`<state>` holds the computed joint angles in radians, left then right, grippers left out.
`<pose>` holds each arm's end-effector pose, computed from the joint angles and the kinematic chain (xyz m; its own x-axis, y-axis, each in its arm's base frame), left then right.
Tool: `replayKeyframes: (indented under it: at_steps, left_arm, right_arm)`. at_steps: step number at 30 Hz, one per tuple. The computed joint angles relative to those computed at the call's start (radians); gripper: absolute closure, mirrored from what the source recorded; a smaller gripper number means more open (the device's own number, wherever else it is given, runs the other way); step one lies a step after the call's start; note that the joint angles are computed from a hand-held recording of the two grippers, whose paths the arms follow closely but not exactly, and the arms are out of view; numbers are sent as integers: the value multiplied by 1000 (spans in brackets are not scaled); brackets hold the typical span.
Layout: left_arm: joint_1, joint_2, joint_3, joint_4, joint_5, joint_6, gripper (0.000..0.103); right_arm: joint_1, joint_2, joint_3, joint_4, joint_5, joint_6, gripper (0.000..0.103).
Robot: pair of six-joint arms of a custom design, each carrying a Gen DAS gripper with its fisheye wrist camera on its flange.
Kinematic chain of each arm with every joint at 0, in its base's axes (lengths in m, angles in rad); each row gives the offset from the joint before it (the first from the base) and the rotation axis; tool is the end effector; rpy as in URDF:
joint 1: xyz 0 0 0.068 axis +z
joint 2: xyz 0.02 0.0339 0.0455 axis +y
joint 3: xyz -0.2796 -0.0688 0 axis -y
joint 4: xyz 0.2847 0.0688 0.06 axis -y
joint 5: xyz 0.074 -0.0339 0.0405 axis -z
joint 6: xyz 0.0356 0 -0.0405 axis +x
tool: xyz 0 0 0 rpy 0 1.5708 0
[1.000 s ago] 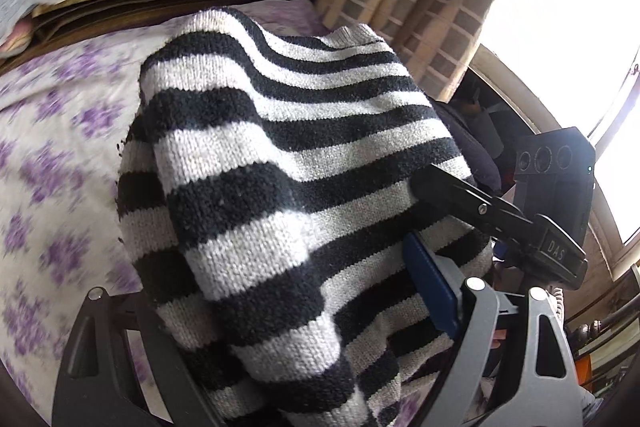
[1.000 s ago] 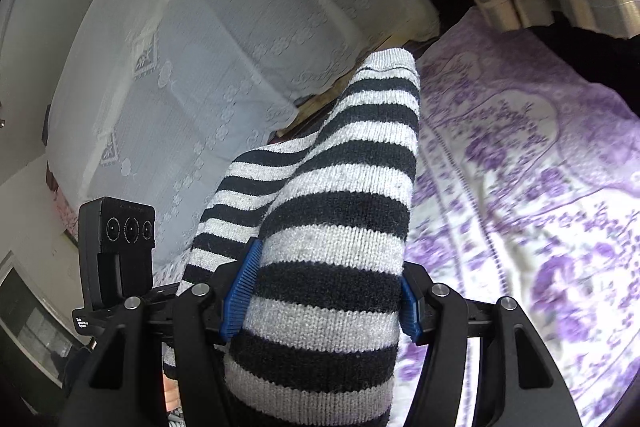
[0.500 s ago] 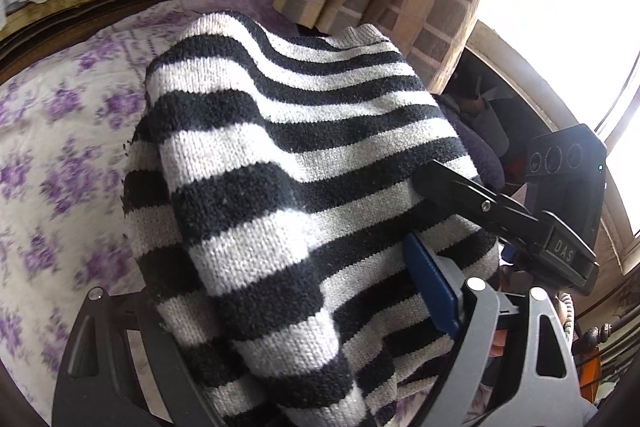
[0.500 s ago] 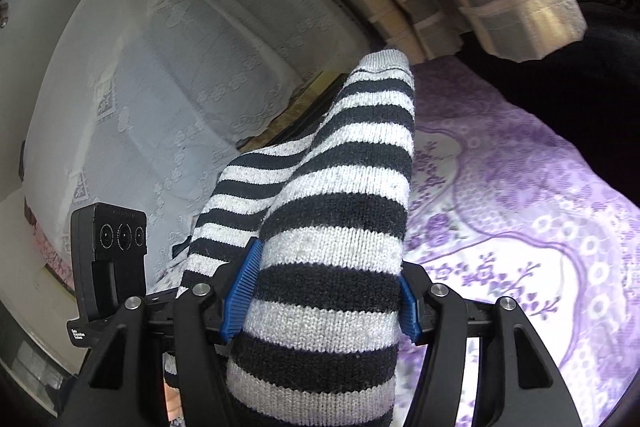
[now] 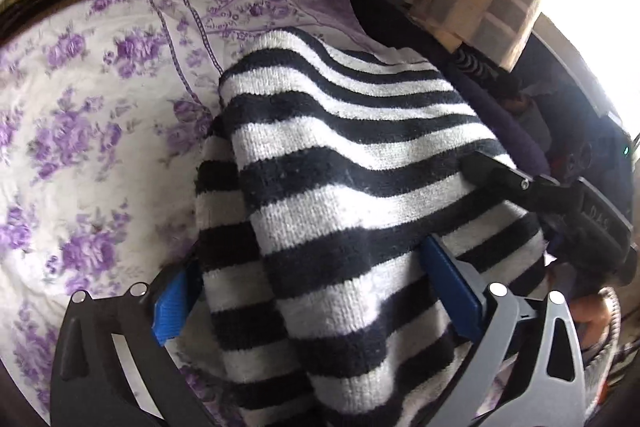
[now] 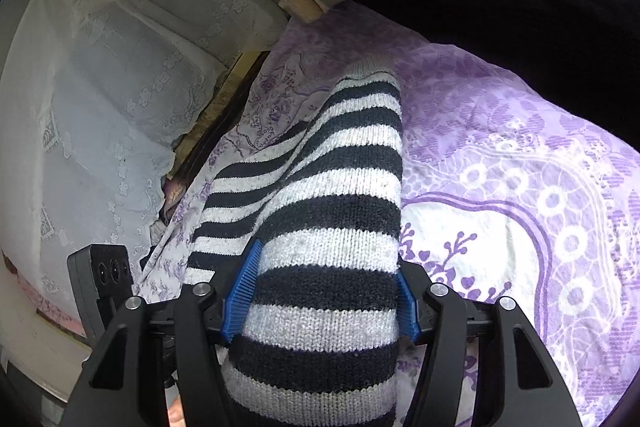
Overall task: Fold small clothes
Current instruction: 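Lower the bundle onto the bed and open the right gripper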
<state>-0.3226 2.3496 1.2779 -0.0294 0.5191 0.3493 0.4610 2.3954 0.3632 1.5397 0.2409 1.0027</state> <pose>0.4239 -0.1603 -0.0023 -0.6275 0.5231 -0.5767 0.7482 0.6101 -0.2608 0.2258 0.1027 -0.0297 -0.4333 0.6988 -0.5692 0.2258 0.6956 0.6821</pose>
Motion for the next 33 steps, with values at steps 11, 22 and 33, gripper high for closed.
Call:
replayKeyframes:
  at_steps: [11, 22, 33]
  left_arm:
    - [-61, -144, -315, 462, -272, -8, 4]
    - [-44, -177, -420, 626, -339, -22, 4]
    - [-44, -167, -432, 657, -346, -20, 4]
  right_arm:
    - [147, -155, -19, -220, 273, -32, 40]
    - [333, -276, -64, -319, 678, -57, 49]
    - [371, -315, 104, -699, 666, -92, 73]
